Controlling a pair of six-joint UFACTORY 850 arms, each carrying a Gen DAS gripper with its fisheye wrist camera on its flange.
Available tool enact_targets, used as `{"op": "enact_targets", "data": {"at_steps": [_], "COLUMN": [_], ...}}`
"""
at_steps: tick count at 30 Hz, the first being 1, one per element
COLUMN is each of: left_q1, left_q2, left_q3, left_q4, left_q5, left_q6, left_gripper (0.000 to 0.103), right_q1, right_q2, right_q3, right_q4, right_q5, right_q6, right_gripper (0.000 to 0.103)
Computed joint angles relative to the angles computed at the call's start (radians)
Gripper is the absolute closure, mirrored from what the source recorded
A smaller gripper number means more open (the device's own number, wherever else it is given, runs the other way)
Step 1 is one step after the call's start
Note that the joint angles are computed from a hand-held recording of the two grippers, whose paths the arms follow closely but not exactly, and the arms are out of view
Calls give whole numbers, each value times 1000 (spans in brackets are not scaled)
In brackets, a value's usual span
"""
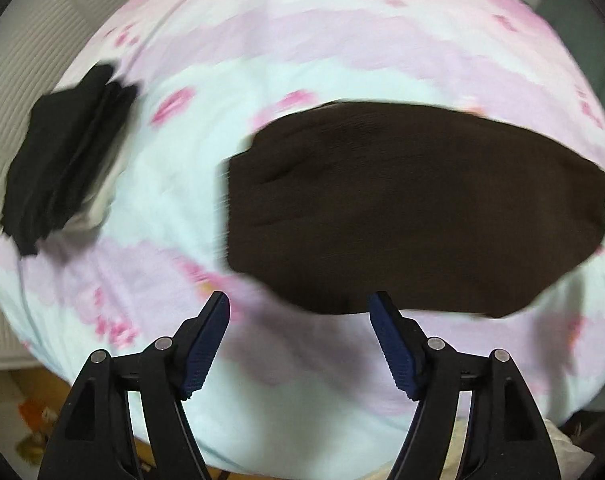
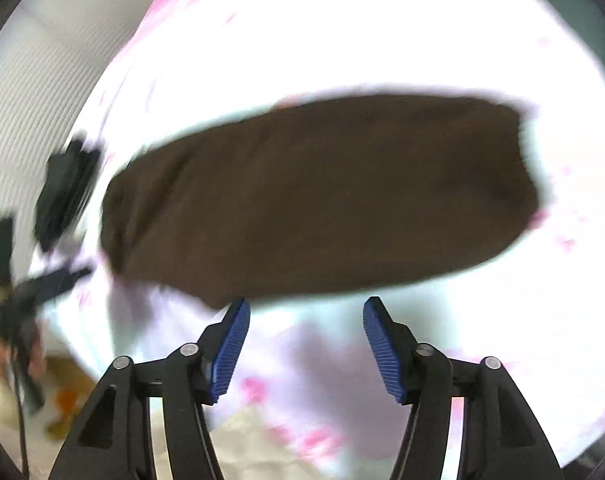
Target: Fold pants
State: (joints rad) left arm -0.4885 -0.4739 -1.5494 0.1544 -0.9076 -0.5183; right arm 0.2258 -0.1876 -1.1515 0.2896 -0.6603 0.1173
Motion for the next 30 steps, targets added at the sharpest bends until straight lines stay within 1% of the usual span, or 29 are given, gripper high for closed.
{"op": "enact_targets", "data": {"at_steps": [2,3,4,5,7,8,11,14,15,18,20,23,25,27,28,30], "left_q1": [-34,-48,-63,-77,-101,-110,-140,-157,-163,-182,-190,-205,-209,-211,-212,-214], "left_q2": [-36,-57,-86,-115,-171,-195,-261,-282,-273,-290,-292,-314,-318,-324,-327,-330], "left_q3": [-67,-102,-148,-191,-278,-316,-423,-445,-428,-462,-468,-491,-489,-493,-493,-493], "left_q4": [-29,-41,-58,-72,-90,-86,-75,-58,-53,-40,-22,5,11,6,-4,-9], "left_q5": [4,2,-4,-12,-33,-42,-81,-93,-91,-131,-152,-179,-180,-178,-168,-155], "left_q6": [26,37,52,61,78,77,67,48,37,6,-5,-23,-36,-44,-43,-41], "left_gripper": [31,31,31,31,31,31,31,31,31,31,31,31,31,31,31,31], "right_q1": [-51,-64,-99,-119,-173,-190,-196,-236,-242,-290,-314,-330,-329,-331,-325,-321], "right_q2": [31,35,34,20,-15,-37,-115,-180,-192,-247,-275,-325,-354,-390,-399,-409], "right_q3": [11,10,8,-8,-29,-44,-93,-116,-116,-119,-113,-128,-146,-159,-161,-169], "right_q4": [-95,-129,-158,-157,-99,-84,3,125,153,350,462,545,579,661,655,637], "right_q5": [61,84,113,121,144,142,137,125,126,105,76,43,26,-19,-10,-5], "right_q6": [69,97,104,93,10,-7,-71,-195,-217,-355,-417,-461,-476,-500,-487,-470], "right_gripper": [32,31,31,31,31,31,31,31,31,33,41,43,44,43,43,50]}}
